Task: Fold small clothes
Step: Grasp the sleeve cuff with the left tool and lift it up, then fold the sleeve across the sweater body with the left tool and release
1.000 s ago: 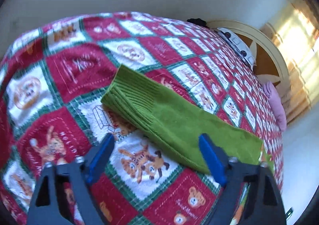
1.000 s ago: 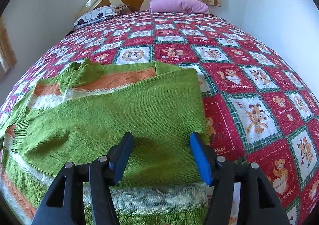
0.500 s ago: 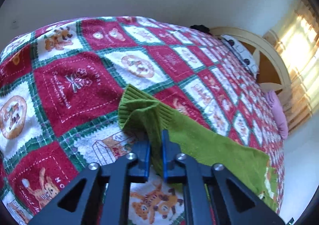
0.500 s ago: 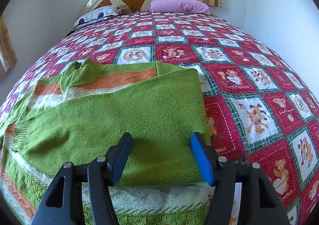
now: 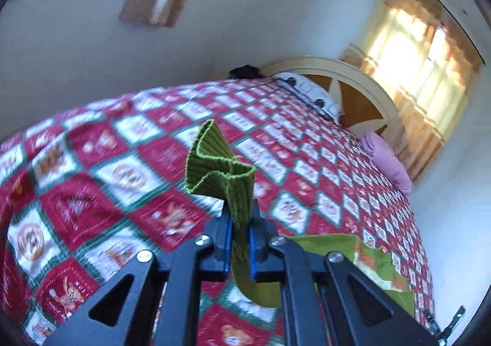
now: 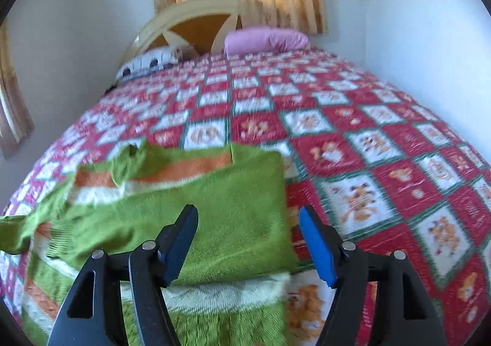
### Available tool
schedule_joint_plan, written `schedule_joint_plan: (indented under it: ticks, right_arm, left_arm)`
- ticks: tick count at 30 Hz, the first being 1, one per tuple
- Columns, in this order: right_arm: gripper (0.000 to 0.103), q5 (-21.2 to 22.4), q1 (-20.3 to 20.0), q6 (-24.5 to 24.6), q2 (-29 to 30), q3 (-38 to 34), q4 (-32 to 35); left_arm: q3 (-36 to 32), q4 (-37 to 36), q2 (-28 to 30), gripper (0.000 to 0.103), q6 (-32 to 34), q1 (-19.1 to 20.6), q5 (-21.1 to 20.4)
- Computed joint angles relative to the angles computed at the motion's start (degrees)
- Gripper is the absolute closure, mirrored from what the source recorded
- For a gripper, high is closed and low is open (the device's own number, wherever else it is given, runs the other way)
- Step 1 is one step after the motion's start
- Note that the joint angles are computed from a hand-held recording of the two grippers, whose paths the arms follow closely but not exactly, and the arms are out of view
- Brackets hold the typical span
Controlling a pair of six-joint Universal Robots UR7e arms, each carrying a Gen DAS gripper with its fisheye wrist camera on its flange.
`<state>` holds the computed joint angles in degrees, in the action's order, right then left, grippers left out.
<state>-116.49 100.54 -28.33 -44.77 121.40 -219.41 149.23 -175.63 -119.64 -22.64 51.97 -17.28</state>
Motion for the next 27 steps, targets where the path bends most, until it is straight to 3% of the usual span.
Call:
schedule_joint_plan:
  ticks: [2, 10, 14, 21, 27]
  right_arm:
    - [0.033, 0.9, -0.1, -0.7, -1.8, 1.7, -0.4]
    - [0.03, 1.5, -3.1, -5.2, -6.2, 7.8, -6.2]
    - [0.03, 1.9, -5.5, -6.3, -6.7, 9.7, -9.2]
    - [0.03, 3.4, -8.7, -6.6, -6.0, 11.7, -12.9]
    - [0.03, 4.9, -10.3, -3.0, -7.0, 12.3, -11.9]
  left_arm:
    - [-0.9, 0.4, 1.0, 0.094, 0.9, -2.0, 0.4]
    - [-6.2, -10.9, 11.9, 0.094, 10.6, -7.1, -0.4]
    - [-8.8, -13.0, 17.9, 0.094, 11.2, -8.7, -1.2]
    - [-13.6, -15.9, 29.6, 0.094, 10.5, -8.9, -6.1]
    - [-17.2, -19.6, 41.4, 0.094, 9.7, -8.7, -11.0]
